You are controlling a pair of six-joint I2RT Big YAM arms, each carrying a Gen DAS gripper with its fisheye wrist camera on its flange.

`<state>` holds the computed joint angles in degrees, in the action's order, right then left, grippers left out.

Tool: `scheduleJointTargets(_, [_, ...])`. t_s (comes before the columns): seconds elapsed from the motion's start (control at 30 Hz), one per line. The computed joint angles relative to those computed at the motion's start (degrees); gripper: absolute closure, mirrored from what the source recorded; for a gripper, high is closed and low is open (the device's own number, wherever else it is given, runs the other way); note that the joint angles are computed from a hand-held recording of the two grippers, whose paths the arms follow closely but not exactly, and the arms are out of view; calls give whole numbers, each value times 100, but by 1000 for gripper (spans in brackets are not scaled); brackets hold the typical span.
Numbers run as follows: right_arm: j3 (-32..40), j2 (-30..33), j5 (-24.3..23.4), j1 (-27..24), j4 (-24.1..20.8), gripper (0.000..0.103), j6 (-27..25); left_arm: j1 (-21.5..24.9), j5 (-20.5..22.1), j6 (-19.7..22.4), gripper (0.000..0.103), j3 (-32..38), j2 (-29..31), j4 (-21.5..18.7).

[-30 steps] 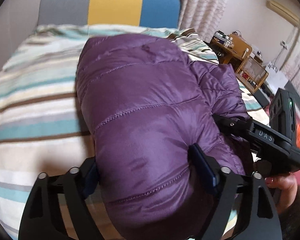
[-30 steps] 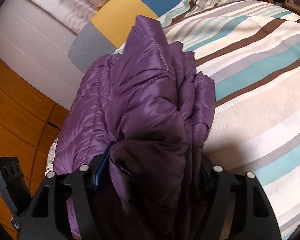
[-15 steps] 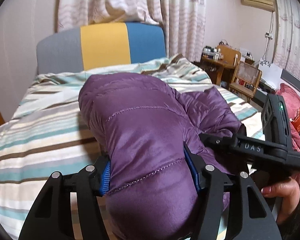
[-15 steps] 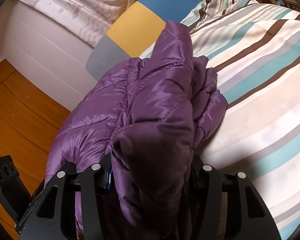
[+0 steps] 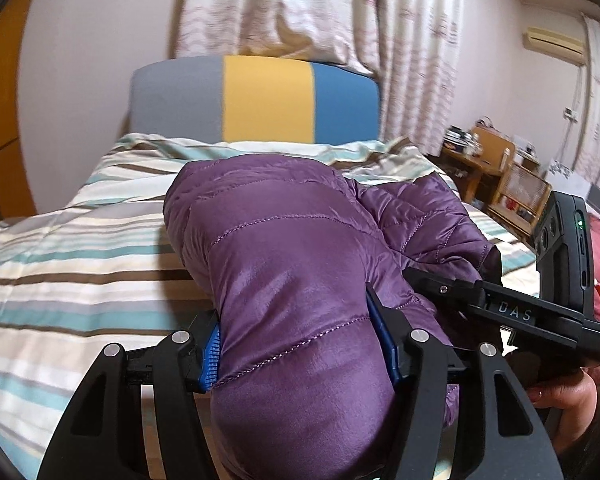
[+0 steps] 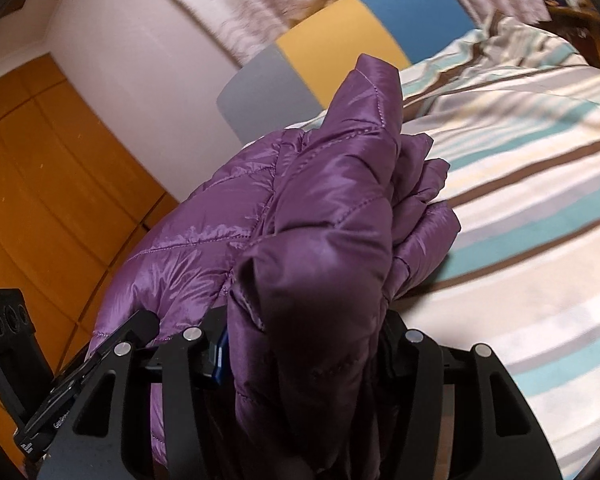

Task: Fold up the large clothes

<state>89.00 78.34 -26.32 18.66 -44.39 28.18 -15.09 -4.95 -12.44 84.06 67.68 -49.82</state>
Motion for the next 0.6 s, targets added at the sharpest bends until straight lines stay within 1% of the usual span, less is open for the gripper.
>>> scheduleJointTargets(0.1, [314,295,-5,259,-59,49,-95,240,-40,-61,43,-115,-154,-25])
scheduleJointTargets(0.33, [1000,928,113,897,-386,49,-460,988,126,-245,43,-462,-496,-204])
scheduleJointTargets(0.43, [1249,1187,225,1020,-481,49,-625,1205,204,-316,42,-630,-564,-212])
scheduleJointTargets(0.47, [1355,1291,318,1063,-545,48,-688,1270,204,-317,41,-702,-573,-246])
scheduleJointTargets(0.5, [1430,1375,428,1089,-603,42,-742,1302,198,-291,38,-768,-579,-252])
scheduleJointTargets(0.53, [1448,1424,538,1097,-645,39,-774,1300,141,-227,33,-855,-594,-229])
scheduleJointTargets(0.6, [1372,1455,608,1080,-661,32,-746,1242,26,-139,29,-975,-606,-176])
